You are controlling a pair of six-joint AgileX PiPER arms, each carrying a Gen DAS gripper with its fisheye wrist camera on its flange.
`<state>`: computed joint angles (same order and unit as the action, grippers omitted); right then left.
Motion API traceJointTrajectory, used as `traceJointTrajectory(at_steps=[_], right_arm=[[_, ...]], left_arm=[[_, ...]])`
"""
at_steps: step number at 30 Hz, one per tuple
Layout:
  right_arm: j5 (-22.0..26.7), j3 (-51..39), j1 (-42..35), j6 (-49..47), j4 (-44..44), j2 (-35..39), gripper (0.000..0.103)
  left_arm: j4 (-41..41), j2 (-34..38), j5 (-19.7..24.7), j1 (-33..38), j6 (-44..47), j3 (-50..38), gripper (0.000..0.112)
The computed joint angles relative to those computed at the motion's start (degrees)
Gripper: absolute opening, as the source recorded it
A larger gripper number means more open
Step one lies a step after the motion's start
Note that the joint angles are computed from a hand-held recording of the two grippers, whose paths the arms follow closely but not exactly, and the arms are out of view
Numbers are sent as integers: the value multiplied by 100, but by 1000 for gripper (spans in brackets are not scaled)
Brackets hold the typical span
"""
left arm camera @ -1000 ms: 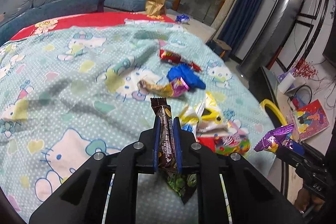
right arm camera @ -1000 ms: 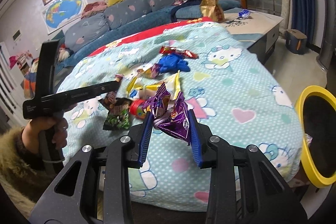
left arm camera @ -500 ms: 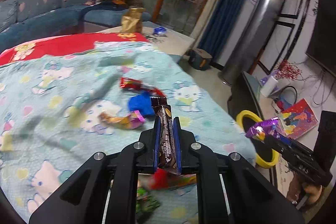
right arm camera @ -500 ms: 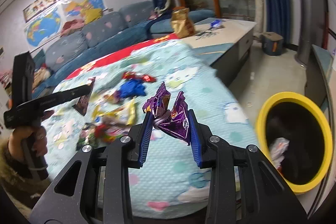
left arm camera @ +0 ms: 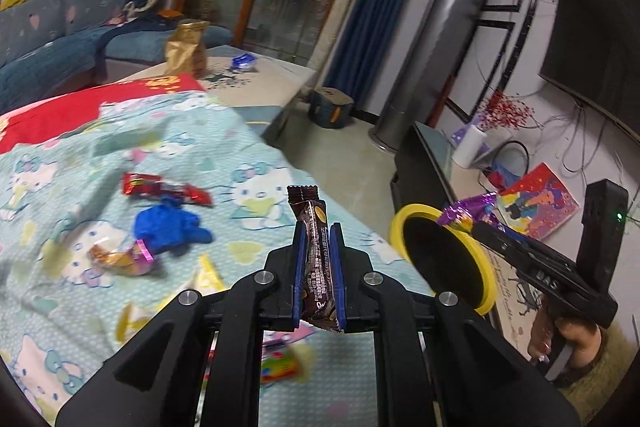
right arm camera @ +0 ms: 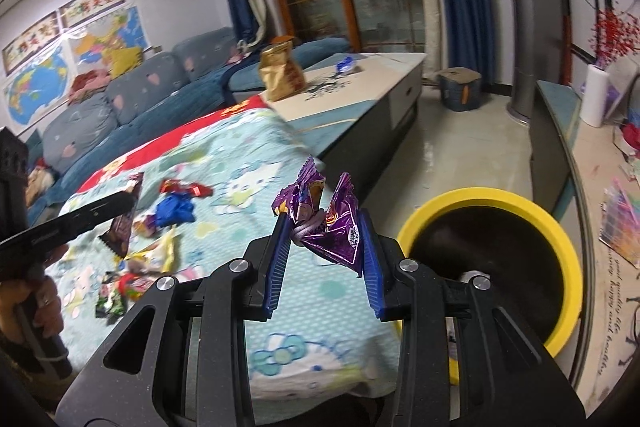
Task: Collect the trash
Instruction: 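Carry the chocolate bar and purple wrapper over the yellow bin with both tools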
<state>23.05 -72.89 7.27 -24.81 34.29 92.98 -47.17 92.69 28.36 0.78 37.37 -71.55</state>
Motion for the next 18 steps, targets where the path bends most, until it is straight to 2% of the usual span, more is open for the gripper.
traceJointTrajectory(at_steps=[18], right_arm=[[-104,-78,-810,320,-132,267,27]], left_arm=[[270,474,-52,-997,-52,-539,12]])
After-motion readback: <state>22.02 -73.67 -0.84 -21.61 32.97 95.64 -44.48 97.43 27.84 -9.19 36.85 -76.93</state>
